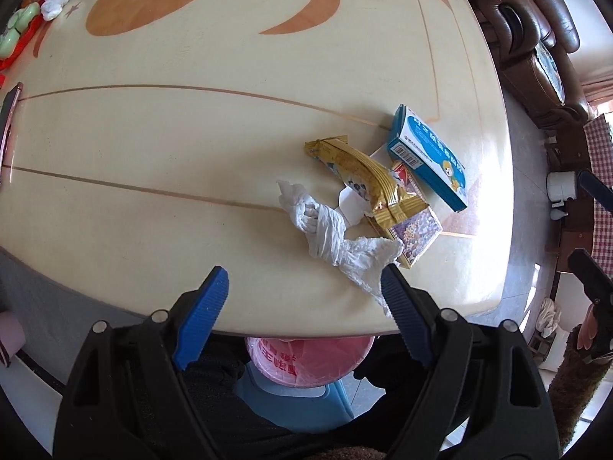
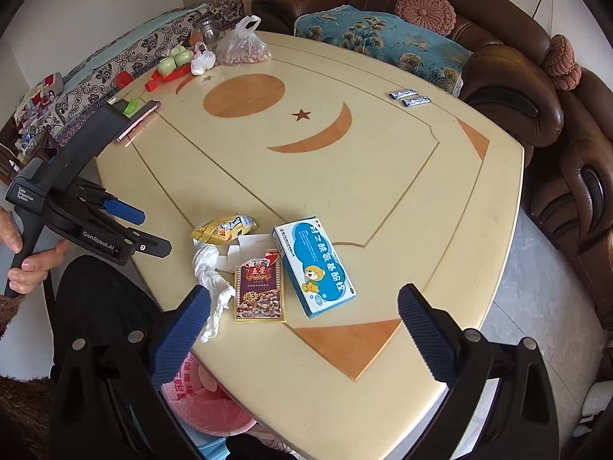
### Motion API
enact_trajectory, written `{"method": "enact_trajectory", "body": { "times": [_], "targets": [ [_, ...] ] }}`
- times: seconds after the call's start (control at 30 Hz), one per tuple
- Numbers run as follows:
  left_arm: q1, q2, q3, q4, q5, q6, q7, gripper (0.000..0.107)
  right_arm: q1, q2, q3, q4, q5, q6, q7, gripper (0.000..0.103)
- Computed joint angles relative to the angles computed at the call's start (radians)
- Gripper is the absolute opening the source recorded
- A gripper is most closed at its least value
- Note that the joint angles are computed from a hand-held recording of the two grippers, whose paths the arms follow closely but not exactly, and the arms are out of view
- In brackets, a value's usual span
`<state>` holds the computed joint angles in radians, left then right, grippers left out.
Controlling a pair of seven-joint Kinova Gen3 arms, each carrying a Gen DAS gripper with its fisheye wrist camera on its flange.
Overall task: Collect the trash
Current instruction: 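Close the left tool on the white tissue while the right tool grasps the blue-white medicine box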
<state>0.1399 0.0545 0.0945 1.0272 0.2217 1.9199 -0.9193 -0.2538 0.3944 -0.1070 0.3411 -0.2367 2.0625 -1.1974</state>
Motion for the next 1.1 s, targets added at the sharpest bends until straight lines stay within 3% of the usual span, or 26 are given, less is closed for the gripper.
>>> {"method": "enact_trajectory", "body": {
  "times": [0.17,0.47,0.93,1.1],
  "targets": [
    [-0.026,-0.015,-0.018,0.096,0.061,-0.073,0.023,0.080,0.003,-0.007,-0.003,0.122,0.007,-0.062,0.045,0.096],
    [-0.031,0.001,-0.016,0.176,0.068,-0.146,0.048,0.080,-0.023,-0.006,0.000,0.274,0.053,-0.141,0.109,0.096],
    [-0.048,0.010,-0.022,0.241,0.049,-0.192,0.050,0.079,-0.103,0.077,0.011,0.270,0.150,-0.131,0.197,0.096],
    [-0.023,0.028,-0.008,0.207,-0.001,-0.169,0.082,0.070,-0.119,0.086,0.014,0.277,0.169,-0.144,0.215,0.084]
  ]
}}
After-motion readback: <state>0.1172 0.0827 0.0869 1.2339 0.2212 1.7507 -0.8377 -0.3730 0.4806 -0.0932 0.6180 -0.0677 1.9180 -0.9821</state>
